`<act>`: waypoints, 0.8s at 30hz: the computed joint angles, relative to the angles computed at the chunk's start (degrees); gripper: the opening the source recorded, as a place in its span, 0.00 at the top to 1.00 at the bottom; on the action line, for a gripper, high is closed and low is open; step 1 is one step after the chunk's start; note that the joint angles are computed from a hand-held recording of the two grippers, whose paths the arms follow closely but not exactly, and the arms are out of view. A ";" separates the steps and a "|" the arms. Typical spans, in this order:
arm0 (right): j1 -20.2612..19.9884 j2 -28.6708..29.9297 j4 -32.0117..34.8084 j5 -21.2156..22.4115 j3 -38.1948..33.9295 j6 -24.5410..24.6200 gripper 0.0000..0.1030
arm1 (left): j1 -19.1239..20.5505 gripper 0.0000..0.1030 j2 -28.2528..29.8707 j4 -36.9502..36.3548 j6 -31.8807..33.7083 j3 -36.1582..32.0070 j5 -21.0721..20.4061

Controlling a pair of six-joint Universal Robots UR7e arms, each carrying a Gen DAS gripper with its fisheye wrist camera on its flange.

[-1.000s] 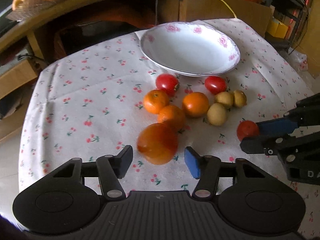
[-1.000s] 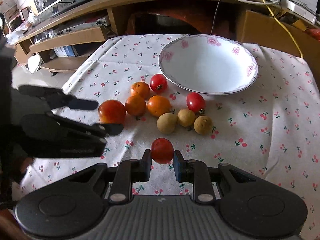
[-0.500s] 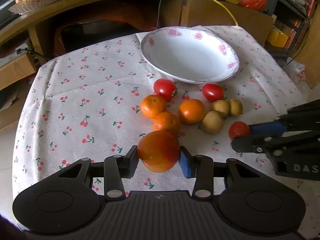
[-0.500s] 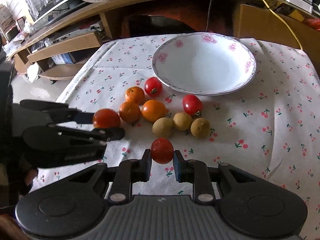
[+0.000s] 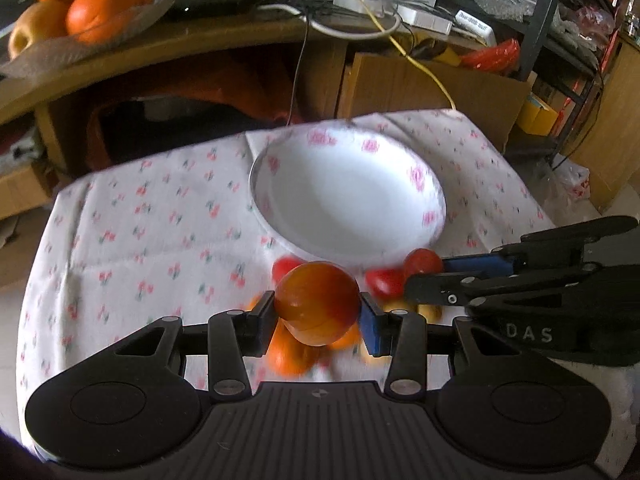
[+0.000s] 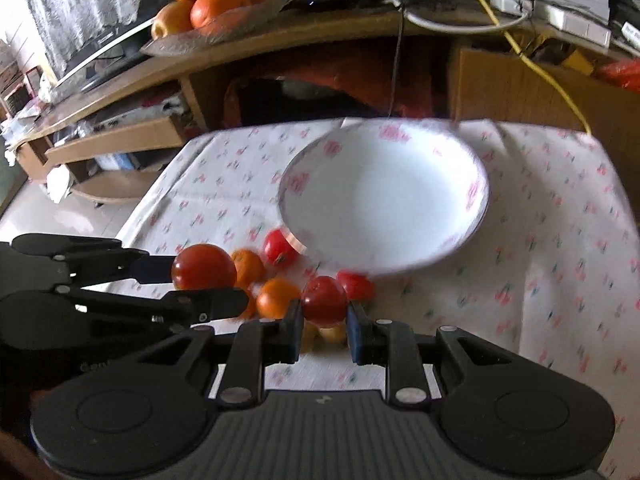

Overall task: Organize fruits
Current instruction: 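Carry both tomatoes into the white bowl and open both tools to release them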

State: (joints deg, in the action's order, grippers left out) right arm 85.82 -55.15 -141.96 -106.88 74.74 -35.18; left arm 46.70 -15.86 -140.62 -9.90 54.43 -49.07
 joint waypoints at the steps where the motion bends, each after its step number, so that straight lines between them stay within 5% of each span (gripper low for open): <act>1: 0.00 0.69 0.28 0.00 -1.22 0.10 0.83 | 0.14 0.51 1.07 0.87 0.35 -2.16 0.02; 14: -1.65 8.72 4.46 -0.08 -15.36 0.76 0.83 | 2.09 0.51 13.81 11.21 3.51 -25.81 1.01; 24: -2.32 11.48 6.34 0.71 -19.00 0.18 0.82 | 2.95 0.51 16.62 14.62 3.37 -31.06 1.13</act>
